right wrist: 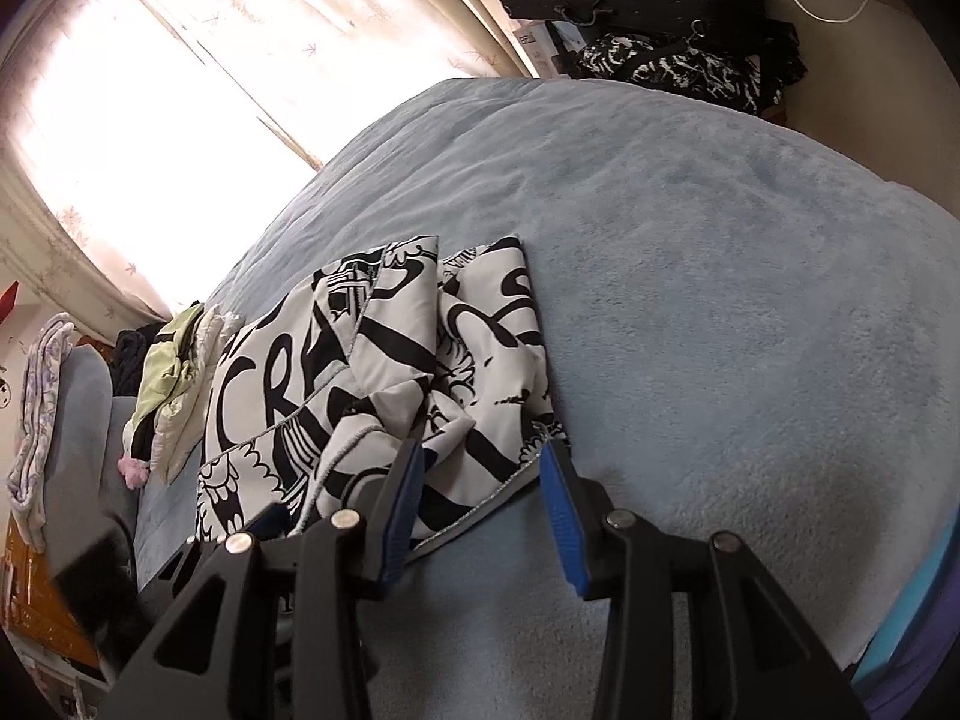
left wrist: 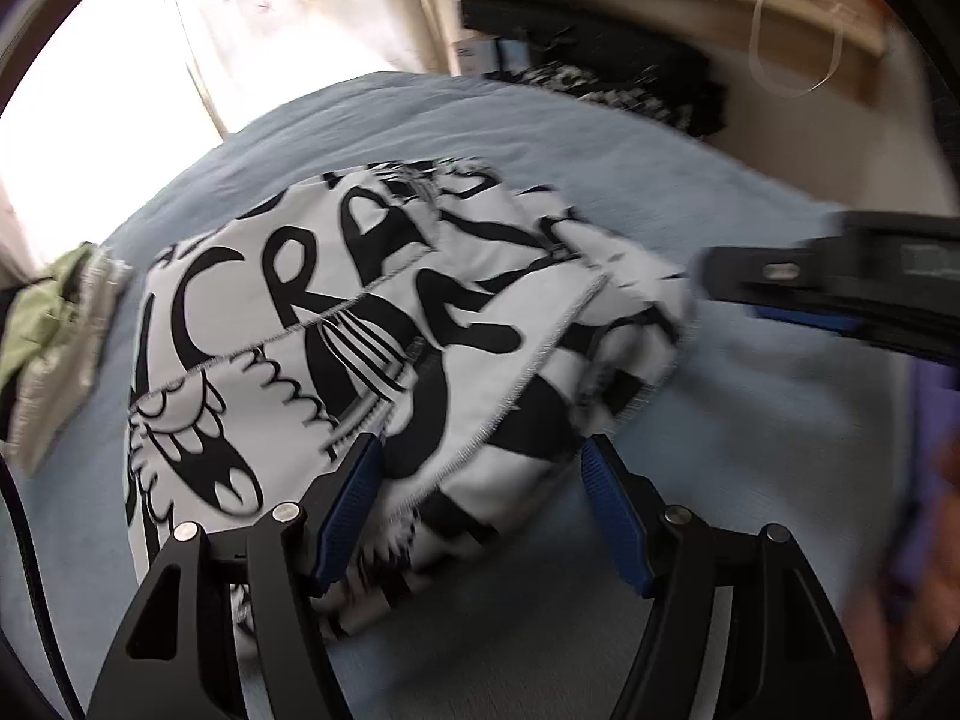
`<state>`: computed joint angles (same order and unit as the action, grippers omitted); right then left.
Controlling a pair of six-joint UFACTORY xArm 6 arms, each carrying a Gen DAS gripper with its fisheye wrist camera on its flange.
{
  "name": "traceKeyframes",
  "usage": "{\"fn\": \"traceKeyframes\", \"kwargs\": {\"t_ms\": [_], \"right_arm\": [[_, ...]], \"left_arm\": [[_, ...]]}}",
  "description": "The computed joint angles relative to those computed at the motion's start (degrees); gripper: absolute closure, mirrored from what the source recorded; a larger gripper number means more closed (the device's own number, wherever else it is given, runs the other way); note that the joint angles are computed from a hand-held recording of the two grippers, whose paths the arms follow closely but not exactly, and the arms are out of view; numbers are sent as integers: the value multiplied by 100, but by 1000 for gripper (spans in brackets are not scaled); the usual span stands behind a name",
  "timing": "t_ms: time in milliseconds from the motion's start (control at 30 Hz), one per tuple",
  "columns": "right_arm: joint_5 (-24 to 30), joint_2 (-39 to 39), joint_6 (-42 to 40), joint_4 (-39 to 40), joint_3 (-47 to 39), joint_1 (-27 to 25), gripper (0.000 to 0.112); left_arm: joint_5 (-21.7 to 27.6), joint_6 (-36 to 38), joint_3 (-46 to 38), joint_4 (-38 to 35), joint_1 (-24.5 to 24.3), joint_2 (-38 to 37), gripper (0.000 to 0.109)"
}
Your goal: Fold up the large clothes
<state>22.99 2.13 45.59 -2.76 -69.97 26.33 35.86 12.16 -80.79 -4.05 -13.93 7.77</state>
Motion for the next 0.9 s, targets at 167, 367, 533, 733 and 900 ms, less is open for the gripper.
{"fn": "traceKeyframes", "kwargs": {"t_ms": [167,367,533,733,900], "right_arm": [[7,193,-931,975,-298,17,72],[566,842,-2632,2962,-1301,-101,72],[1768,1810,-3268,4095,-2588,-416,67],[2592,2619,-3286,4509,-3518,-604,67],[2735,3043,-3311,4479,-4052,-581,65]], "left_arm": [[466,1185,175,-1770,465,-516,42],[968,718,-420,-2398,1304,-254,42],[1609,202,-1288,-2510,1881,496,42],[2191,56,-1946,-2690,2176,1237,46],[2167,229,-2078,-2902,2220,1401,45]]}}
